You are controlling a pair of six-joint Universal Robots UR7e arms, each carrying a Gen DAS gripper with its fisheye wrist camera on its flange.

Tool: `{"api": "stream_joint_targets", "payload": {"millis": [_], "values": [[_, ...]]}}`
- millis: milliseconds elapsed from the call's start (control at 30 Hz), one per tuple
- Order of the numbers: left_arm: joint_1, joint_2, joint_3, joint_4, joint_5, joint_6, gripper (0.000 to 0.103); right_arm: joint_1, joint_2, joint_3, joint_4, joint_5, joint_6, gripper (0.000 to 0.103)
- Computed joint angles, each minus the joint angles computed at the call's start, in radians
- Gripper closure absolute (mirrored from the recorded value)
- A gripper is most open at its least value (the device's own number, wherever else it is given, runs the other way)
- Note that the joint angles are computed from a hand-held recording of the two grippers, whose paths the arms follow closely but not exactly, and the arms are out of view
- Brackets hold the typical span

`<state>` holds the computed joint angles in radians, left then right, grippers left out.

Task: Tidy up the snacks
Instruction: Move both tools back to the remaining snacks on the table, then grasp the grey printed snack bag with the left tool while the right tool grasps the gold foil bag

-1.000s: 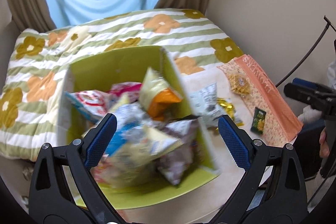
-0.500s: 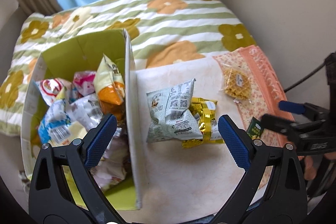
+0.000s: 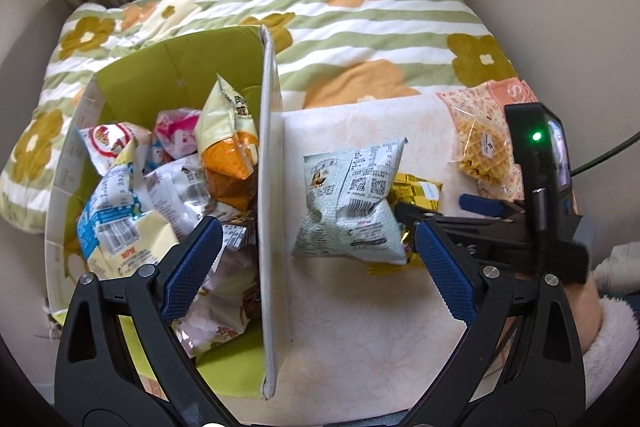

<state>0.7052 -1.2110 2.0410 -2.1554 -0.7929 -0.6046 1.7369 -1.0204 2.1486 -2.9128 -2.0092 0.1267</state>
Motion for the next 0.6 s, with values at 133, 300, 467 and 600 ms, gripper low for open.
{"api": "stream_joint_targets", "payload": {"millis": [133, 300, 467, 600], "values": [[0.009, 0.037, -0.024, -0.025, -0.008, 0.049, 0.007, 0.003, 0.028, -0.009, 0.003, -0.023, -0.004, 0.022], [0.013, 0.09, -0.059, -0.037, -0.018, 0.106, 0.007, -0.009, 0.009, 0.022, -0.001, -0.006, -0.007, 0.042], [0.029, 0.145, -0.1, -0.01, -0.021, 0.122, 0.007, -0.031, -0.027, 0.064, -0.041, 0.044, -0.032, 0.066], [0.038, 0.185, -0.127, 0.033, 0.003, 0.124, 0.007, -0.039, -0.05, 0.088, -0.07, 0.034, -0.04, 0.069]]}}
